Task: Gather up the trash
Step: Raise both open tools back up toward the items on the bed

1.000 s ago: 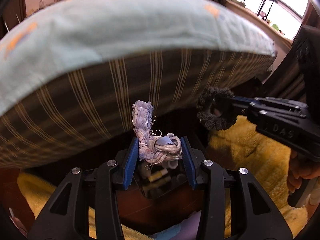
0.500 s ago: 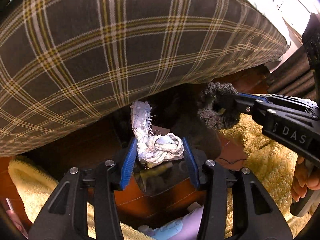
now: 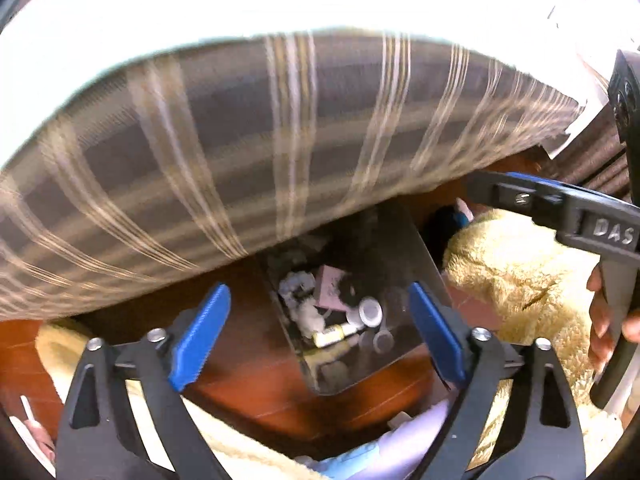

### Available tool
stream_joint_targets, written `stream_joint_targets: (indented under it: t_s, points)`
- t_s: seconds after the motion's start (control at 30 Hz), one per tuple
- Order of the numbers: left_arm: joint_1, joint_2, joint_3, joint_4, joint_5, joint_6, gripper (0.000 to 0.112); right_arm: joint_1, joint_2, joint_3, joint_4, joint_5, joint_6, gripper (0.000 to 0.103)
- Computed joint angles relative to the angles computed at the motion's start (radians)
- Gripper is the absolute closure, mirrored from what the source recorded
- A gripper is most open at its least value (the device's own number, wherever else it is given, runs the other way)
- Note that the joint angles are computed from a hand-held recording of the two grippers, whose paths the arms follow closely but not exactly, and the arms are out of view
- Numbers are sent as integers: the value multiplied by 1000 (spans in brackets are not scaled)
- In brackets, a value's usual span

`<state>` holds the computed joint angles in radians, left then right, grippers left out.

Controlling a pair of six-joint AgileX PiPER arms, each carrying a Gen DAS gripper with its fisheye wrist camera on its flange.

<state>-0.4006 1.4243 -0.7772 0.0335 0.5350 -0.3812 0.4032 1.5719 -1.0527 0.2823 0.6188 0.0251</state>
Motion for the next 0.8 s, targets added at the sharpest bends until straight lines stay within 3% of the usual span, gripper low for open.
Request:
stream_joint_targets:
  t_s: [0.07,0.4,0.67,0.8]
  points:
    - [13,-41,-6,2,20,2,19,-5,-28,-10,-37,8,23,5]
    - [51,-159,-139,58,125,-22,17,-25,-102,-160,-73,73,25,4]
    - [138,-96,-310,43,188,67,17,-20,13,-375,-106,97,28,4]
    - [165,-33,-406,58,195,91,17,-21,141,-560,-130,126,40,4]
